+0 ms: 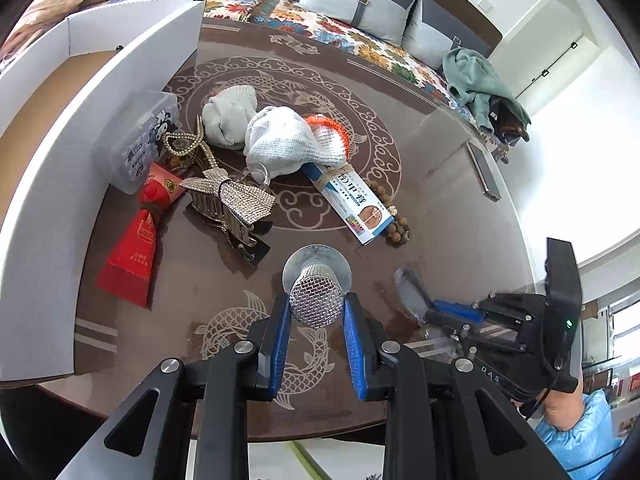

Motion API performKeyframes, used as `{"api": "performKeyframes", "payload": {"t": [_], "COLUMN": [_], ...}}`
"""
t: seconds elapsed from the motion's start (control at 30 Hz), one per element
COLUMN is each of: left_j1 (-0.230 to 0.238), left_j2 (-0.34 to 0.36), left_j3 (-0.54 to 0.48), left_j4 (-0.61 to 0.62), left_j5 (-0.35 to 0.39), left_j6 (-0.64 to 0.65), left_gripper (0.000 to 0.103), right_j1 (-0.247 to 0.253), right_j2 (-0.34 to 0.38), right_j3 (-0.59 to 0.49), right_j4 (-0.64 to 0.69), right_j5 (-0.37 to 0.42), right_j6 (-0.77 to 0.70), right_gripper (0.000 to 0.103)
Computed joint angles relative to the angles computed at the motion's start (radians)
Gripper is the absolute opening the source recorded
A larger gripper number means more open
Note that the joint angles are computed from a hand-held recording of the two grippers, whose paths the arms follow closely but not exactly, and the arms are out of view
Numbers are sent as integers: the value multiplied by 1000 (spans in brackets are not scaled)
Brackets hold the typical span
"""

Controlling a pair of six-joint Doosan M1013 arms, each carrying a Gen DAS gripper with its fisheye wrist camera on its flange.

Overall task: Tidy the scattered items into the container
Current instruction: 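Carry both items over the white box and open both tools to drop them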

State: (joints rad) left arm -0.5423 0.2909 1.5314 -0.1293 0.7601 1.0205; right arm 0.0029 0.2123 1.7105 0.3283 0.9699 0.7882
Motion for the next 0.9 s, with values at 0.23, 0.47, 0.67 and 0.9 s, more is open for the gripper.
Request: {"api": "performKeyframes", "payload": {"t": [0.23, 0.47, 0.67, 0.9], "left_j1": [8, 55, 150, 280], "left_j2": [-21, -104, -203, -219], "left_j3": [15, 50, 81, 108], "left_j4": [-27, -9, 205, 267], "left_j5": [-34, -89, -68, -3], "left_j6": [9, -25, -158, -160], "left_gripper": [26, 26, 26, 26], "right_j1": [-16, 23, 140, 320], "right_j2": [-45, -56, -3, 154], "right_j3": [13, -43, -171, -385], "right_j4": [82, 272, 437, 470], "right_j5": [-26, -37, -13, 24], "right_j6": [47, 71, 13, 84], "right_gripper": [6, 6, 6, 6]}}
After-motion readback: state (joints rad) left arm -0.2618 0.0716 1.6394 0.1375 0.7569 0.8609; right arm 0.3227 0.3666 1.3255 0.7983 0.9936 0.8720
